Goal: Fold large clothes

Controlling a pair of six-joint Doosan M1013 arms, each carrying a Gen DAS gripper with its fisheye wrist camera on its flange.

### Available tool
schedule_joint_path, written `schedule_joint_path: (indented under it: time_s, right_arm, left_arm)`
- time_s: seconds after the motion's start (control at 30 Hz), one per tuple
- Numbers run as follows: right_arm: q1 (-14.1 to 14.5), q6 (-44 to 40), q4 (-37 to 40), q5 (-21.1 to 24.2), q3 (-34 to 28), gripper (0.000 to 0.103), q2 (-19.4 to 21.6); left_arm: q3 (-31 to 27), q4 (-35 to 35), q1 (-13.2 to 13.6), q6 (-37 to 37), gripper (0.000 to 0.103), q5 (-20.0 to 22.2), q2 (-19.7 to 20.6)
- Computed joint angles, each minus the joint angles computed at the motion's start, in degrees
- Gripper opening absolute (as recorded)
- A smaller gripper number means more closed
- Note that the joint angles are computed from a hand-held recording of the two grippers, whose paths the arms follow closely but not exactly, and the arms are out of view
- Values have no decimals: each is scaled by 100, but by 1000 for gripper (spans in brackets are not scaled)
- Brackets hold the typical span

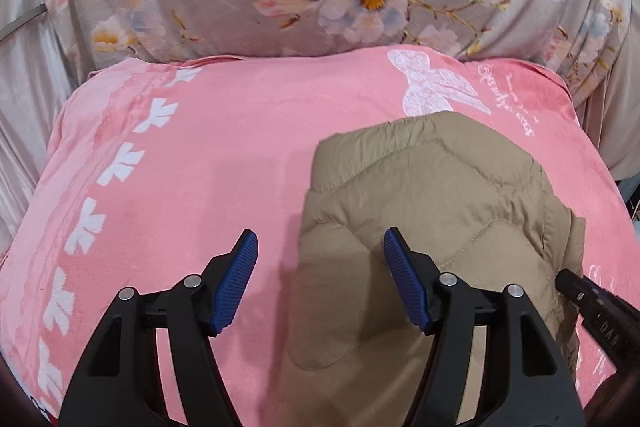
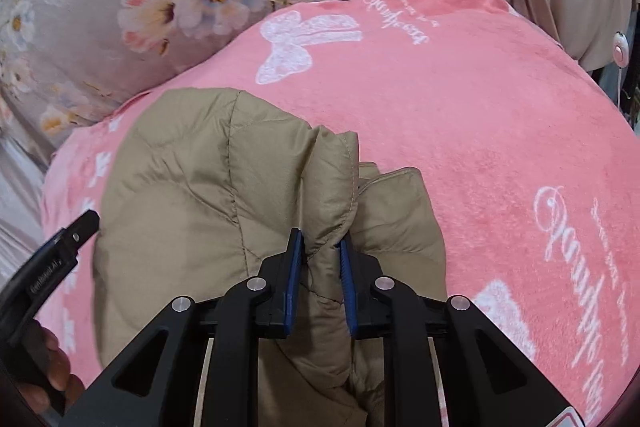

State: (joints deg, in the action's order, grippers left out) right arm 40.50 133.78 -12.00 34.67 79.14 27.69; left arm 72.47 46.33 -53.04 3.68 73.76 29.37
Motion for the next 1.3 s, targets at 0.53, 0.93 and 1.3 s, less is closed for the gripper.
schedule_joint_path:
  time_s: [0.53, 0.93, 1.3]
  right_arm:
    - [163, 1402, -1795, 147, -1, 16, 356]
    - [133, 1530, -1771, -43, 19, 19, 445]
    - [119, 1782, -1988, -261, 75, 21, 493]
  left_arm:
    - [-524, -15, 67, 208, 65, 324, 617]
    - [-401, 53, 109, -41, 65, 121, 679]
    - [-351, 205, 130, -210, 65, 53, 737]
